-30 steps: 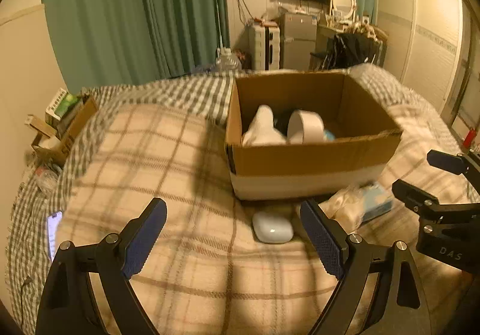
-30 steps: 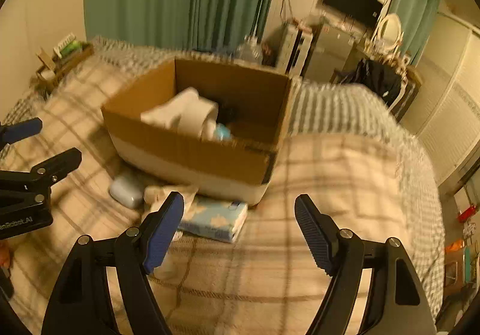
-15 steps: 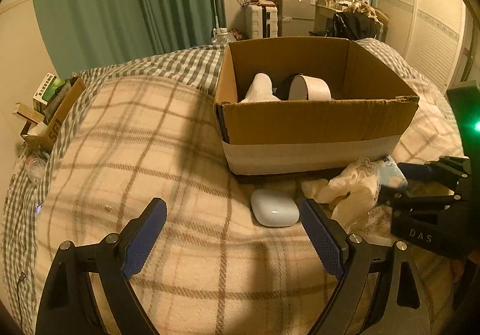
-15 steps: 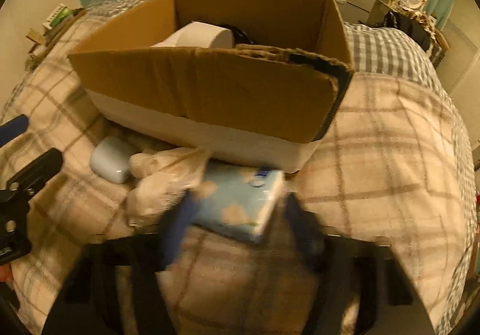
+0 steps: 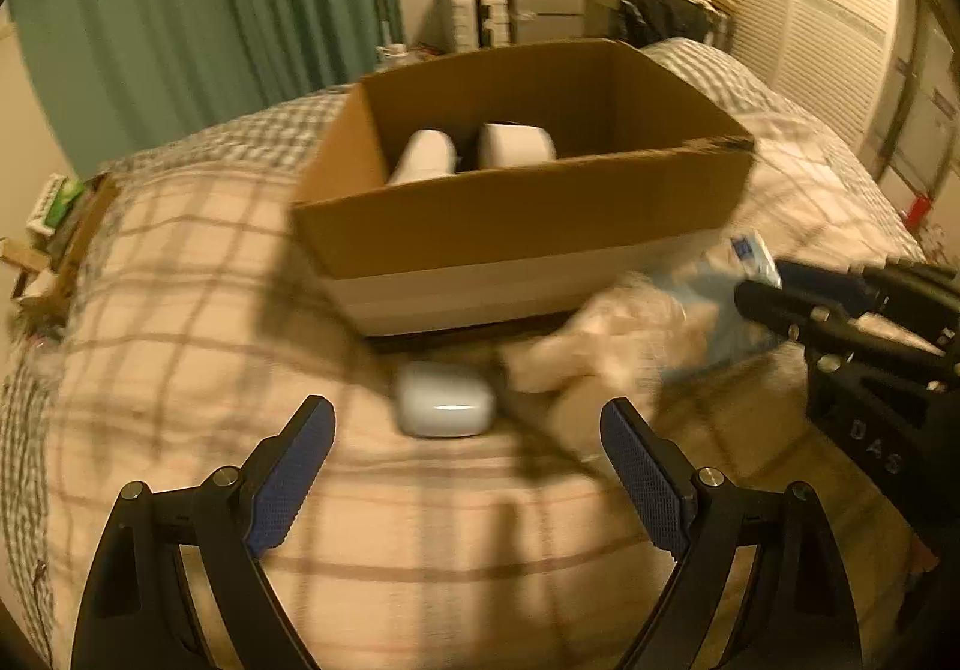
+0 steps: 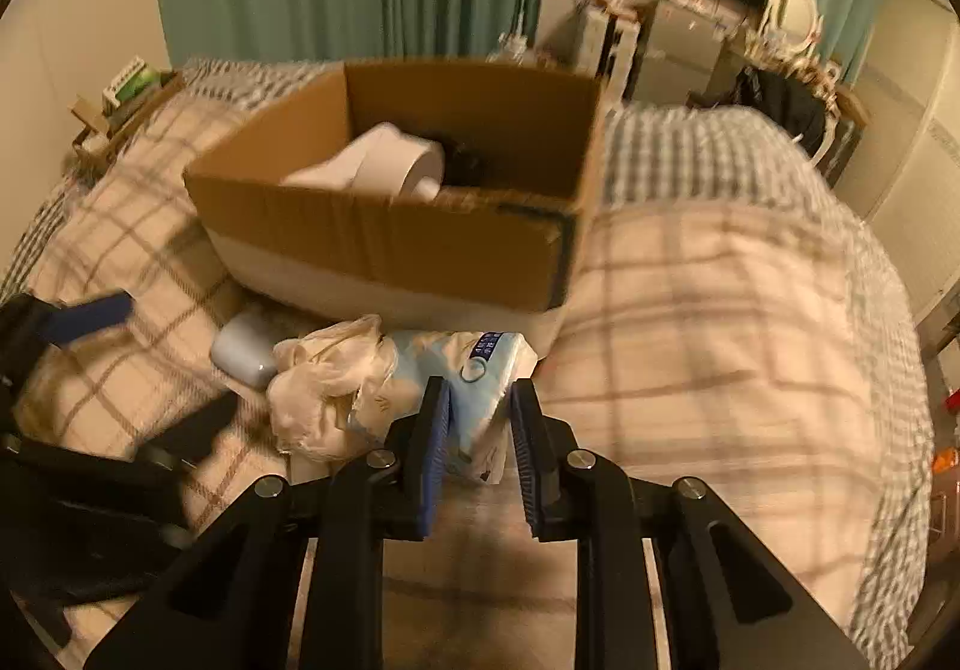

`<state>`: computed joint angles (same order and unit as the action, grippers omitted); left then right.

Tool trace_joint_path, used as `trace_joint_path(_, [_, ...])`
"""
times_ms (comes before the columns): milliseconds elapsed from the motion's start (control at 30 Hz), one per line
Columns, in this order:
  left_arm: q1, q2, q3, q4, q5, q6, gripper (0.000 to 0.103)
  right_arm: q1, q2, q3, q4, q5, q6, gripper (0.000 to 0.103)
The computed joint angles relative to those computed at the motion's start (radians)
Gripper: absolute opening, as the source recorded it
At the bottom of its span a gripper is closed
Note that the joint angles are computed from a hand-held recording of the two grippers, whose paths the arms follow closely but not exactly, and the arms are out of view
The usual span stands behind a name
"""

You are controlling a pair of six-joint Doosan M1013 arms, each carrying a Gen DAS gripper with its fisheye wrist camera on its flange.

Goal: Organize objects
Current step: 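Grasp the crumpled tissue with the left gripper while the right grasps the blue tissue pack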

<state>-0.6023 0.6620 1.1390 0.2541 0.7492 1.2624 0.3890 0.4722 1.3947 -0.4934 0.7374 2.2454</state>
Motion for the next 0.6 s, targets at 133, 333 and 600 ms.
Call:
trace_joint_path(133, [-0.01,0.039,-0.062,-0.049,0.034,0.075,0.088,-0.005,-0.017,0.014,-0.05,-0.006,0.042,0.02])
trace_joint_path(333, [-0.013,0.113,-0.162,-0.111,0.14,0.158,0.055,-0.026,-0.027,0.024,-0.009,-0.04,0.039,0.019])
trace_joint_path(600, [0.001,0.103,-0.156,-0.206,0.127,0.201,0.017,-0.027,-0.038,0.038,-0.015,-0.053,0.048,0.019])
